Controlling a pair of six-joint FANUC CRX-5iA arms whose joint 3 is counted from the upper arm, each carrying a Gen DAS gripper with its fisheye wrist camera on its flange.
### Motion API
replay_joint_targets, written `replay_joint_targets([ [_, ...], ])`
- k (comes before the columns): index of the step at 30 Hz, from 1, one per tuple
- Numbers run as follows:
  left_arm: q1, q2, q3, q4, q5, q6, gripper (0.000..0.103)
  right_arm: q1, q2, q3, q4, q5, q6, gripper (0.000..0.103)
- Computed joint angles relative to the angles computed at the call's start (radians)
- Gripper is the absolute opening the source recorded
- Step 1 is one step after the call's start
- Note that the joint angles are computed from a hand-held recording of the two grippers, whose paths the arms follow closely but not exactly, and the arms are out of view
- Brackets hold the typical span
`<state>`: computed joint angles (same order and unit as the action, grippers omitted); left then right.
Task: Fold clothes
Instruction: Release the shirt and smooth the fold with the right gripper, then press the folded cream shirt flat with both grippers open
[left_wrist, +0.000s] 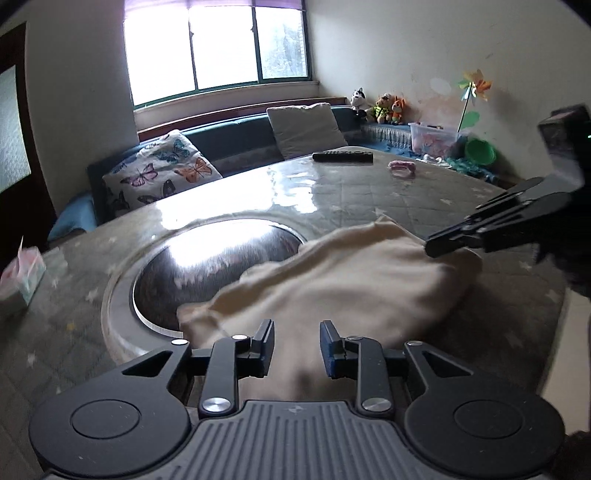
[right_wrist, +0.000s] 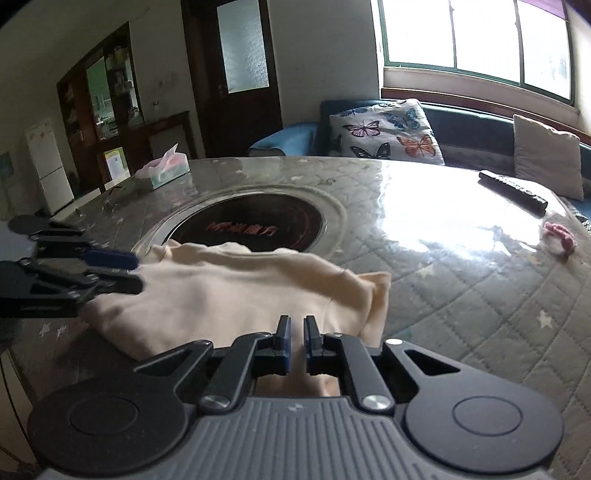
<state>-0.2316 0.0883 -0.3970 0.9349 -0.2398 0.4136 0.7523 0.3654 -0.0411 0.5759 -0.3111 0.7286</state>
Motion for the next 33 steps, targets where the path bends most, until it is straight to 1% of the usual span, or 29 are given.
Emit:
replay_joint_targets([
  [1, -0.001, -0.011, -0.02, 0.028, 0.002, -0.018, 0.029, 0.0, 0.001, -0.004, 0.003, 0.001, -0.011, 0.007],
  [2, 0.0, -0.018, -0.036, 0.052, 0.0, -0.032, 0.029, -0.001, 0.002, -0.015, 0.032, 0.005, -0.043, 0.007],
  [3, 0.007, -0.023, -0.043, 0.039, -0.006, -0.014, 0.029, -0.002, 0.002, -0.025, 0.063, 0.006, -0.073, 0.007],
  [6, 0.028, -0.028, -0.054, 0.004, -0.02, 0.053, 0.029, -0.005, 0.004, -0.031, 0.04, 0.001, -0.077, 0.007],
  [7, 0.036, -0.032, -0.06, 0.002, -0.025, 0.061, 0.029, -0.007, 0.002, -0.041, 0.058, 0.008, -0.101, 0.007],
  [8, 0.043, -0.032, -0.058, -0.035, -0.023, 0.094, 0.029, -0.011, 0.0, -0.054, 0.077, 0.021, -0.123, 0.007],
  [9, 0.048, -0.032, -0.061, -0.049, -0.019, 0.105, 0.029, -0.014, -0.003, -0.065, 0.098, 0.03, -0.147, 0.007],
  [11, 0.044, -0.036, -0.08, 0.018, -0.012, 0.053, 0.03, -0.019, -0.003, -0.074, 0.11, 0.042, -0.174, 0.007],
  [14, 0.052, -0.034, -0.07, -0.016, -0.023, 0.068, 0.03, -0.027, -0.002, -0.089, 0.155, 0.059, -0.218, 0.007],
  [17, 0.067, -0.04, -0.046, -0.082, -0.047, 0.125, 0.03, -0.022, -0.001, -0.075, 0.123, 0.043, -0.18, 0.007],
  [19, 0.06, -0.047, -0.051, -0.051, -0.03, 0.104, 0.03, -0.018, -0.004, -0.068, 0.114, 0.033, -0.165, 0.008],
  [21, 0.054, -0.045, -0.046, -0.035, -0.014, 0.111, 0.03, -0.023, -0.01, -0.083, 0.178, 0.045, -0.215, 0.012],
  [23, 0.046, -0.031, -0.031, -0.029, -0.005, 0.123, 0.028, -0.031, -0.015, -0.097, 0.24, 0.065, -0.271, 0.013],
  [24, 0.044, -0.023, -0.022, -0.031, -0.004, 0.129, 0.028, -0.036, -0.015, -0.106, 0.291, 0.077, -0.316, 0.013],
  [25, 0.043, -0.013, -0.011, -0.04, -0.006, 0.142, 0.028, -0.038, -0.014, -0.108, 0.308, 0.087, -0.331, 0.013],
  [27, 0.045, 0.006, 0.008, -0.067, -0.015, 0.169, 0.027, -0.033, -0.006, -0.092, 0.271, 0.091, -0.294, 0.013],
  [31, 0.074, 0.038, 0.068, -0.263, -0.061, 0.349, 0.026, -0.017, 0.012, -0.056, 0.168, 0.063, -0.19, 0.013],
  [32, 0.076, 0.038, 0.067, -0.276, -0.055, 0.358, 0.026, -0.013, 0.017, -0.046, 0.136, 0.048, -0.163, 0.013],
  [33, 0.078, 0.036, 0.06, -0.256, -0.055, 0.348, 0.026, -0.01, 0.018, -0.039, 0.101, 0.034, -0.133, 0.013],
])
